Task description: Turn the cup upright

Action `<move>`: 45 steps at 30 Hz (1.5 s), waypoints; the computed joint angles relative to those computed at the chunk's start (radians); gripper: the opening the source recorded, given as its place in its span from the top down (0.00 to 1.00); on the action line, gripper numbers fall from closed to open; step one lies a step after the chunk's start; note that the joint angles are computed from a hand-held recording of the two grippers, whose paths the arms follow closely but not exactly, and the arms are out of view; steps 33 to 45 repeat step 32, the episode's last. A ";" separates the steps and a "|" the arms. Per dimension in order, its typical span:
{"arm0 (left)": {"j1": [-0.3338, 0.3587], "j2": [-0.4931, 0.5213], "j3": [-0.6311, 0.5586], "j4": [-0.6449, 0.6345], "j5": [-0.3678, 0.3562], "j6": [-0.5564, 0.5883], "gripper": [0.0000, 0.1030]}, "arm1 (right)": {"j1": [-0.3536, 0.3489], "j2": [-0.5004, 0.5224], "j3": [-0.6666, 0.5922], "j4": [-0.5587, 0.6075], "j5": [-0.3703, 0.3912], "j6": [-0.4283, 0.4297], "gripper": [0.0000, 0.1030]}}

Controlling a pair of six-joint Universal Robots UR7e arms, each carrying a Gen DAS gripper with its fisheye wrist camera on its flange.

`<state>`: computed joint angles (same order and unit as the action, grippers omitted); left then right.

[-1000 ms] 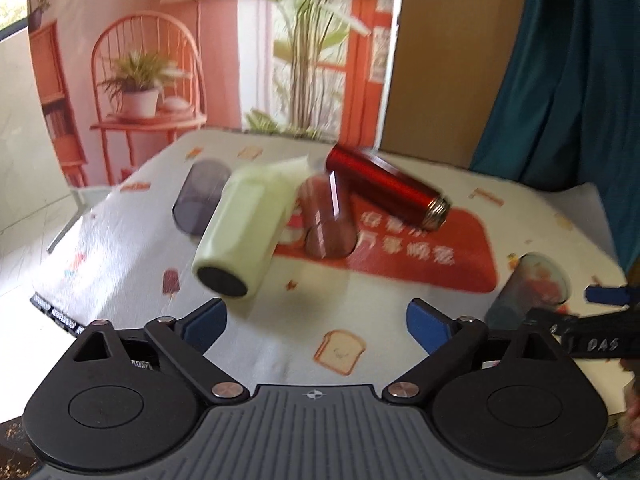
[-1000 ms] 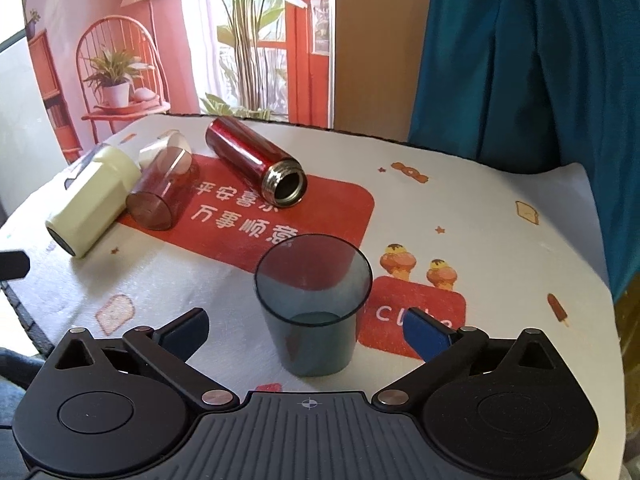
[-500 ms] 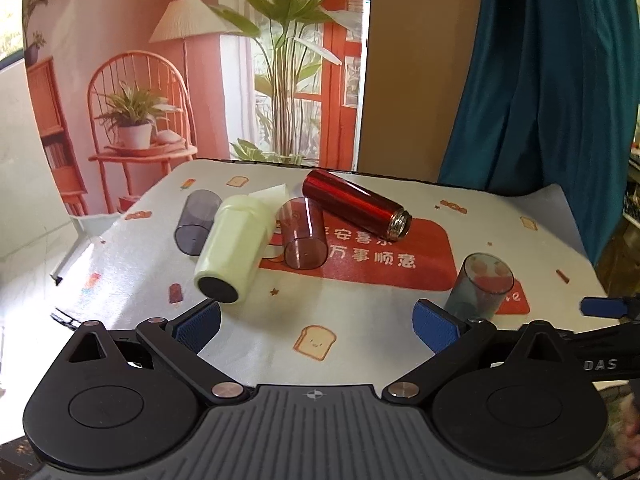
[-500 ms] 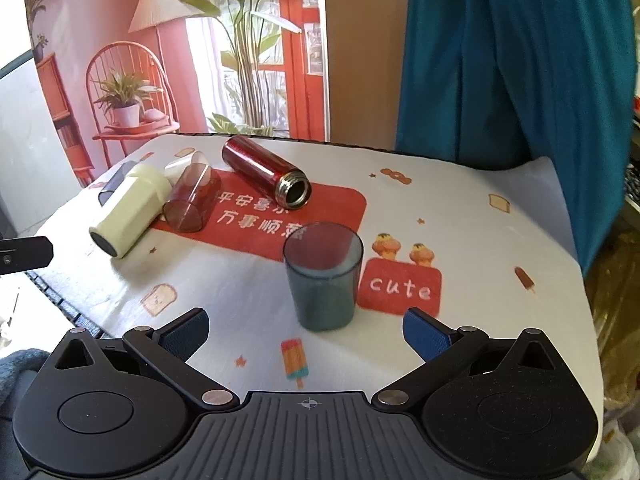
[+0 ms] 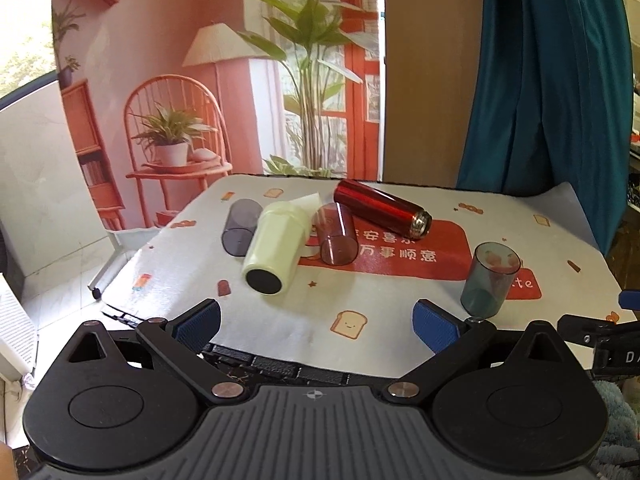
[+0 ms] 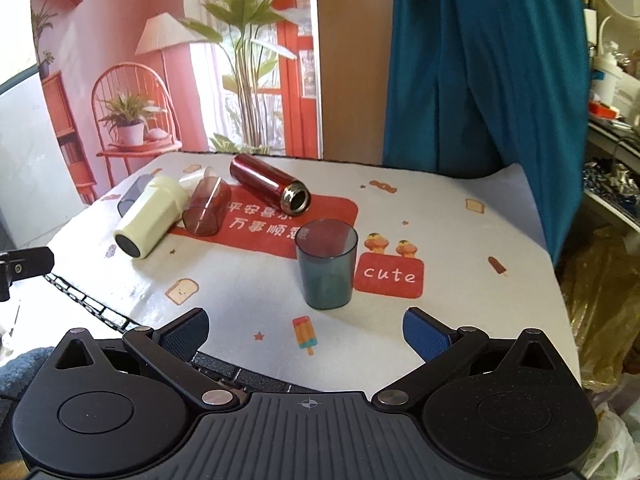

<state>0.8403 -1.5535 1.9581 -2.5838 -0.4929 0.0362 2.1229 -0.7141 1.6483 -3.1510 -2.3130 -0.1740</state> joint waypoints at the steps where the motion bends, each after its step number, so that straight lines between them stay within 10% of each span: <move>1: -0.006 -0.008 0.009 -0.004 0.007 -0.002 0.00 | 0.004 -0.003 0.006 -0.007 -0.003 0.000 0.00; 45: -0.021 -0.029 0.029 0.027 0.050 -0.083 0.00 | 0.015 0.007 0.008 -0.074 -0.008 -0.031 0.00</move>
